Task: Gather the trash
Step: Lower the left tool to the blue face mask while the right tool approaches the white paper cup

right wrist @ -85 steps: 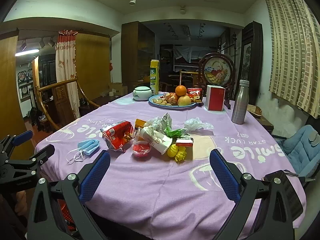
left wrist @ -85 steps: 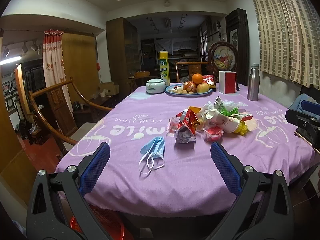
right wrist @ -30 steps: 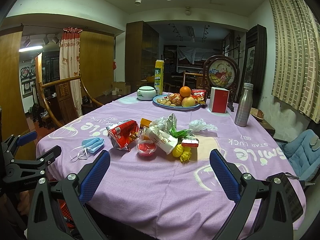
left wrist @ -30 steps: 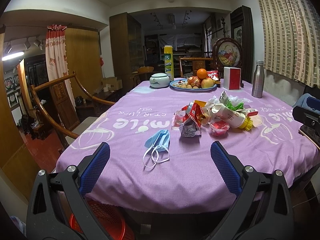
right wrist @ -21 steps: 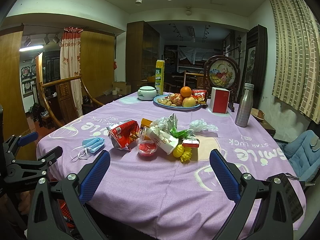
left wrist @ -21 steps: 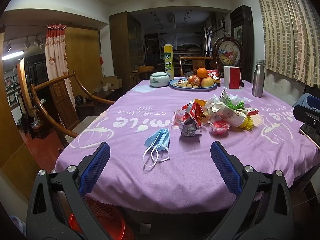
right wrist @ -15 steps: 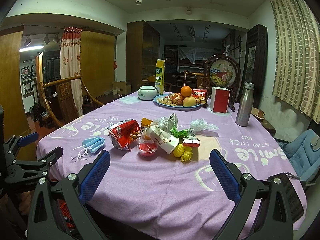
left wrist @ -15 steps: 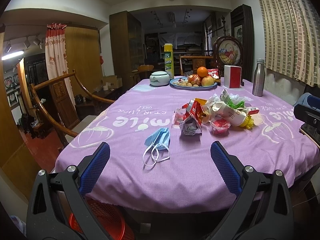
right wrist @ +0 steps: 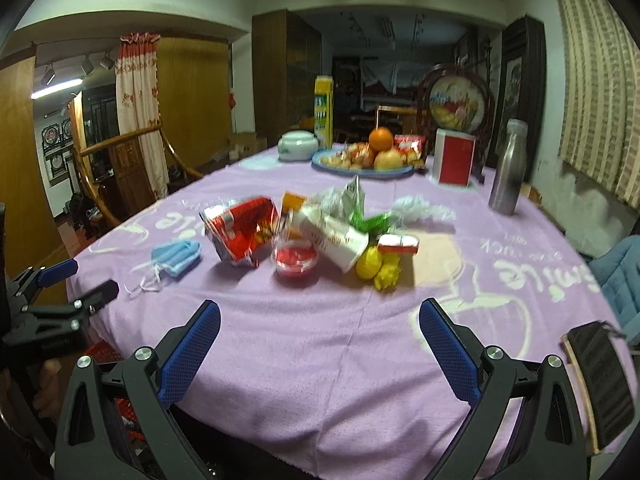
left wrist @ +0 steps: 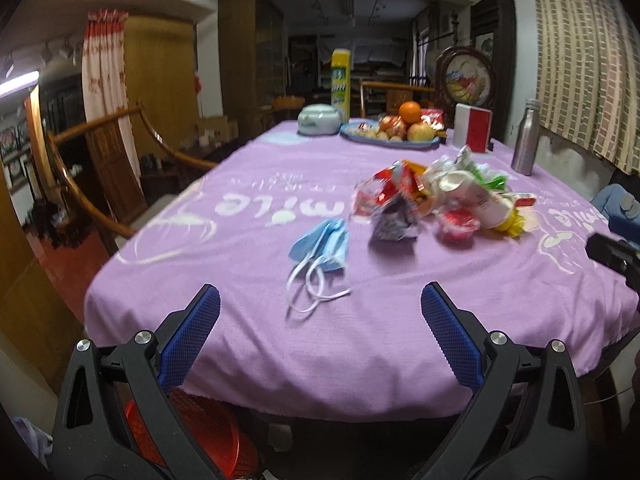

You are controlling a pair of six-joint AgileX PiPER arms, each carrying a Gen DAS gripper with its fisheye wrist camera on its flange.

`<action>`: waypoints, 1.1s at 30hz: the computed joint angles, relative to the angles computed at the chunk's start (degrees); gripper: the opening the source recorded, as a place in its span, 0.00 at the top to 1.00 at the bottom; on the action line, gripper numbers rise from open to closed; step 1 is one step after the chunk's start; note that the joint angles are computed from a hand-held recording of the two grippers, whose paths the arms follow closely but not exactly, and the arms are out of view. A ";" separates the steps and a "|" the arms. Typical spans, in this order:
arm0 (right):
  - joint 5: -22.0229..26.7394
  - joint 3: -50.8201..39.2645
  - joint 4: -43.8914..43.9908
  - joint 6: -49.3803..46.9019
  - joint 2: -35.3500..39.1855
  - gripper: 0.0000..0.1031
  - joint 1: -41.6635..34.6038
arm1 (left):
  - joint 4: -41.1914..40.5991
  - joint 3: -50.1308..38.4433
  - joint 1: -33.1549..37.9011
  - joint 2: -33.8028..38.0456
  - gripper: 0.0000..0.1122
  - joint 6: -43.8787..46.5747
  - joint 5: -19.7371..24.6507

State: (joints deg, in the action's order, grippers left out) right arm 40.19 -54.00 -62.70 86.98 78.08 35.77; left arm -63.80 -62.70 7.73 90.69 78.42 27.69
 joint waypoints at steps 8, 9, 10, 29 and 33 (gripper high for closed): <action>-9.25 -1.74 5.27 -7.13 5.79 0.06 -9.47 | 16.27 -17.73 -2.16 13.91 0.14 -18.42 5.55; -10.51 -2.34 6.36 -8.57 6.67 0.06 -10.75 | 18.77 -20.55 -3.10 15.88 0.14 -21.00 6.30; -11.13 -3.03 7.59 -10.02 7.33 0.06 -11.51 | 20.70 -22.84 -3.70 17.42 0.14 -22.99 6.93; -16.27 -22.07 37.18 -49.75 21.10 0.06 -23.26 | 41.10 -63.85 -9.02 40.33 0.14 -46.48 34.47; -14.89 -27.73 41.38 -55.86 25.25 0.06 -23.31 | 44.91 -58.47 -10.67 37.94 0.14 -41.36 30.25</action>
State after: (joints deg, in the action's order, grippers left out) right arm 25.30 -81.73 -21.32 31.12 103.33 12.46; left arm -18.89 -121.17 -2.95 128.62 37.06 57.94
